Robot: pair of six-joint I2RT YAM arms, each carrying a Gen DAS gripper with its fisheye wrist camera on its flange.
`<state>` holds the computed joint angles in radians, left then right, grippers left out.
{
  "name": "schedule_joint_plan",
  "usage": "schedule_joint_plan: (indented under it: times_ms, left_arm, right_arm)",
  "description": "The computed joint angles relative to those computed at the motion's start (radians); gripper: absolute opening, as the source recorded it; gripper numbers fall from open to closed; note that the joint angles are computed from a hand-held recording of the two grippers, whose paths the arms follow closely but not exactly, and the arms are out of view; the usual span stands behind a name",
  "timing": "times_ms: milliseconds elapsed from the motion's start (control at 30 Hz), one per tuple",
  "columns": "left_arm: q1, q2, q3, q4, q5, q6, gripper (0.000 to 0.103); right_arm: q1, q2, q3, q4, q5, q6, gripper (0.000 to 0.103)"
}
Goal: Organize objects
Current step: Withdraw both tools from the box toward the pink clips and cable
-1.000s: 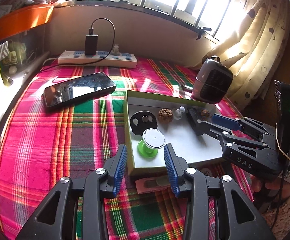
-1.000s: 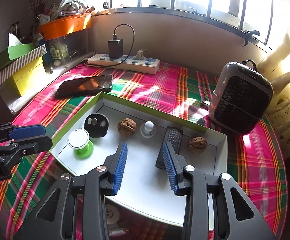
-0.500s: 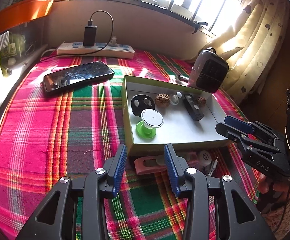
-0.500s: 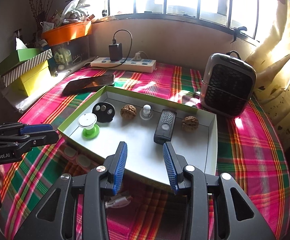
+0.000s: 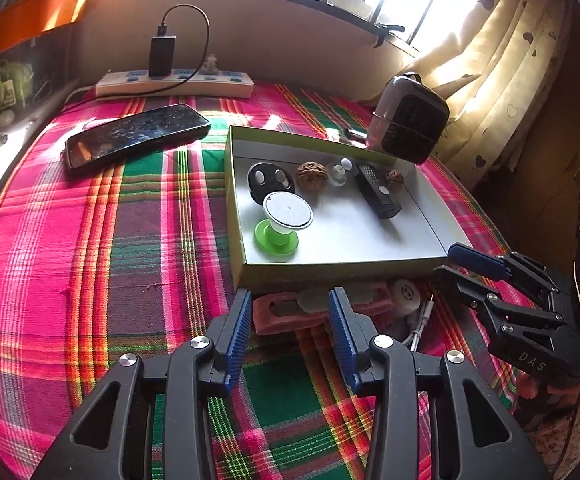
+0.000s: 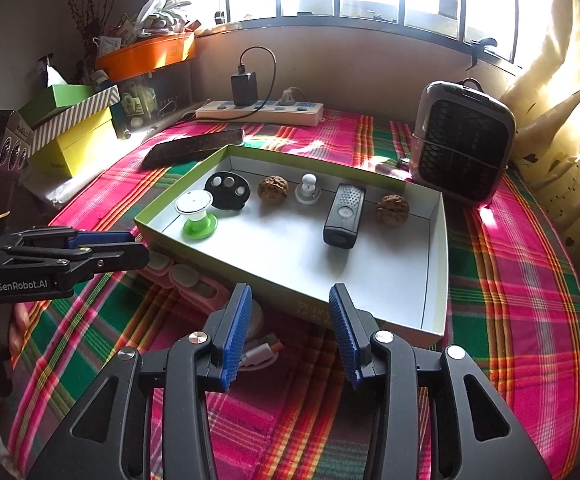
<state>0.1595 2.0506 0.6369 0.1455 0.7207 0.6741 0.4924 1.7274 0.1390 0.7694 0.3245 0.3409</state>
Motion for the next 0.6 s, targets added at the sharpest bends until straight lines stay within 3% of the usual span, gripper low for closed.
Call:
schedule_joint_plan:
  times_ms: [600]
  left_arm:
    - [0.004, -0.005, -0.047, -0.032, 0.009, 0.079, 0.038]
  right_arm:
    - [0.020, 0.034, -0.025, 0.047, -0.029, 0.023, 0.043]
